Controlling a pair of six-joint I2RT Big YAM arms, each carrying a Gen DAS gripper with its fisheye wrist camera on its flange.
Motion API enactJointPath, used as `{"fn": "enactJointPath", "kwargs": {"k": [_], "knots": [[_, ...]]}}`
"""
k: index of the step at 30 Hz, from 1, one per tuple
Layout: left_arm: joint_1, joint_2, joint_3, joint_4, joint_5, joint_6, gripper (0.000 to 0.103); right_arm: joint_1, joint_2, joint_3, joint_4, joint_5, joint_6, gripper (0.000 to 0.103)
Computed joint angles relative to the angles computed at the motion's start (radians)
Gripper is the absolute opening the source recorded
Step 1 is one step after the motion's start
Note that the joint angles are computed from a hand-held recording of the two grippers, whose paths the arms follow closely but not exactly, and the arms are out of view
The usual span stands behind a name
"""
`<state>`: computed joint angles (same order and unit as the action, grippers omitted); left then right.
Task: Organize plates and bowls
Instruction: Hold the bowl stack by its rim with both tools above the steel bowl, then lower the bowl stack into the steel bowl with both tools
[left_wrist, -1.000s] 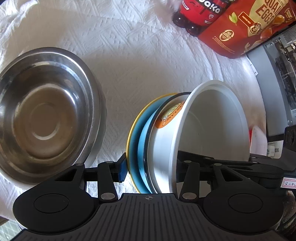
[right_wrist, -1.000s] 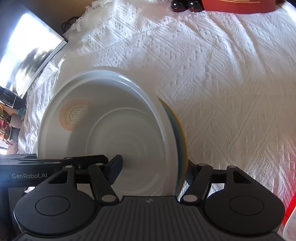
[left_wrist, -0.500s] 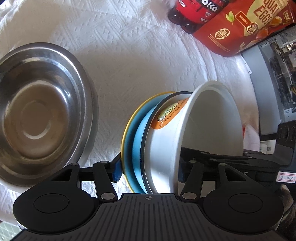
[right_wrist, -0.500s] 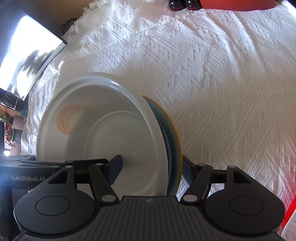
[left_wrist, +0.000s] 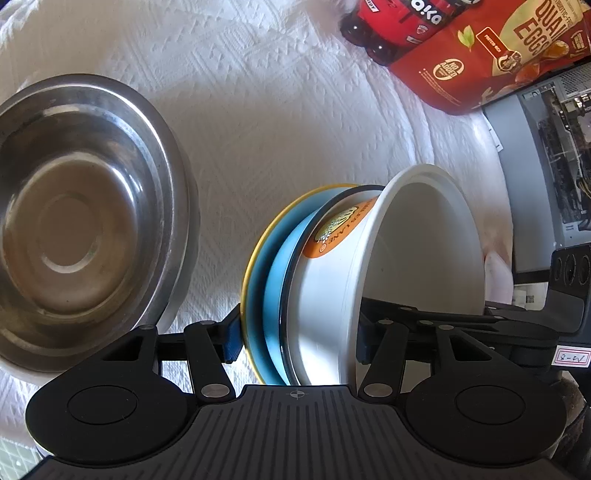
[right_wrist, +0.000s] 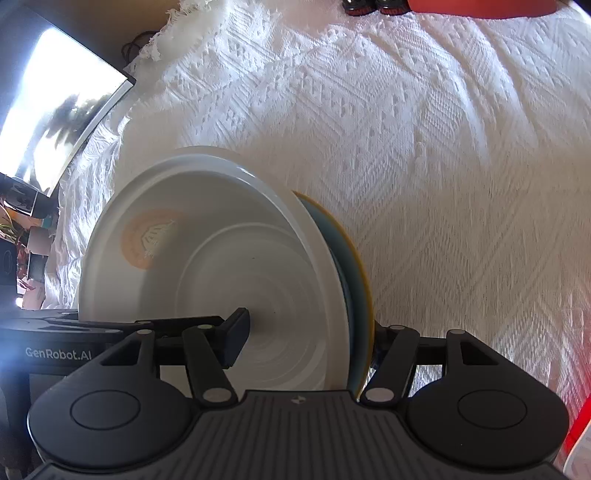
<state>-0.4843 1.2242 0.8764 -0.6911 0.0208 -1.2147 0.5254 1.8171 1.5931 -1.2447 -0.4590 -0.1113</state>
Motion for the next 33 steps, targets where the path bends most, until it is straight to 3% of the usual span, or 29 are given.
{"fn": "enactJointPath", "kwargs": {"k": [8, 13, 24, 28, 33], "knots": [[-0.008, 0.009, 0.016, -0.015, -0.003, -0.003, 0.059, -0.001, 0.005, 0.013, -0.032, 0.006, 0.009, 0.062], [-0.028, -0.027, 0.041, -0.061, -0.07, 0.008, 0.059, 0.001, -0.018, 0.019, -0.034, 0.014, 0.015, 0.061], [0.006, -0.298, 0.007, -0.252, -0.258, -0.019, 0.059, 0.121, -0.02, 0.181, -0.016, -0.008, 0.001, 0.061], [0.067, -0.403, -0.056, -0.316, -0.243, -0.046, 0.059, 0.195, 0.017, 0.222, -0.009, -0.021, 0.003, 0.06], [0.169, -0.501, -0.16, -0.325, -0.165, -0.056, 0.059, 0.27, 0.103, 0.29, -0.062, -0.021, 0.009, 0.06]]}}
